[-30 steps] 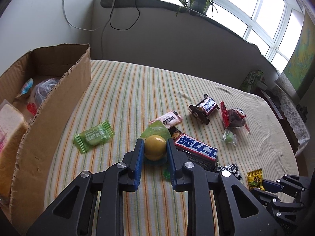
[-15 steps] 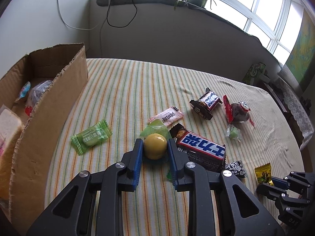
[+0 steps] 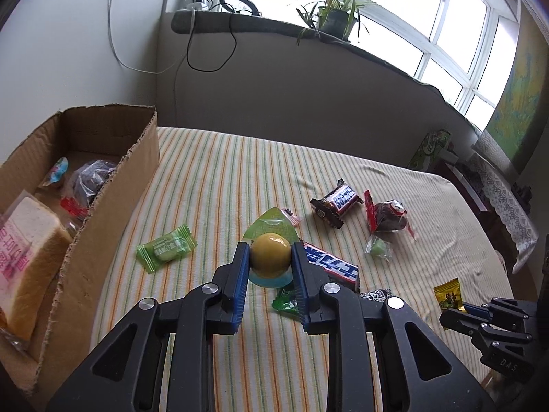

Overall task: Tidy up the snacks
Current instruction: 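Lift the yellow ball candy with the left tool while the right tool grasps the yellow wrapper, then drop the yellow ball candy into the box while the right tool drops the wrapper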

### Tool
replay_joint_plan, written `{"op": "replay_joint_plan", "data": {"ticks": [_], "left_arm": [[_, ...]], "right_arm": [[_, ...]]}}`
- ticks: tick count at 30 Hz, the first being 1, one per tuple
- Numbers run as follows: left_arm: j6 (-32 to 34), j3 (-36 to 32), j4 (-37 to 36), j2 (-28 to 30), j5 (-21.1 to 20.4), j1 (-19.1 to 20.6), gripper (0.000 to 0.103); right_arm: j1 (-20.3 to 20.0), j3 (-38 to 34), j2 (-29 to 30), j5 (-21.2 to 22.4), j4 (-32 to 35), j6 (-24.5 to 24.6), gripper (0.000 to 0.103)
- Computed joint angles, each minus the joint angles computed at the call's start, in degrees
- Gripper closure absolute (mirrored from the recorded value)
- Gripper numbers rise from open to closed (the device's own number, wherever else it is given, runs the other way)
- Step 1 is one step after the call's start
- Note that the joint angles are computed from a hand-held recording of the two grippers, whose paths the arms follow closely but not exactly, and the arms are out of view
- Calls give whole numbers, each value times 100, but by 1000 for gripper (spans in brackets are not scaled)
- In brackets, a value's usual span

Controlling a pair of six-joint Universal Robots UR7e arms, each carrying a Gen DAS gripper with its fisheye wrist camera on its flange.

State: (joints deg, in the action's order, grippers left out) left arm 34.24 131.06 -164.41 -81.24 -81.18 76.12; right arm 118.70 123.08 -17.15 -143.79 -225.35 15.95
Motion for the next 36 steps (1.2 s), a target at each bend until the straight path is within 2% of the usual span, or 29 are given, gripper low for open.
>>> {"op": "replay_joint_plan", "data": {"ticks": [7,16,28,36], "left_arm": [[-73,-3,71,-313,-209,12,80],[-100,-90,170,-702,-364,161,80],[-4,-462,221,-884,-404,617,80],[68,-639,265,-858,-333,822,80]], "right_arm": [[127,-119,-129,74,36,-209,88],[181,-611,-295,288,381,-853,88],[133,-1607,-266,676,1239,-1666,88],[91,-2493,-93,1137,1922,-2150,88]]}}
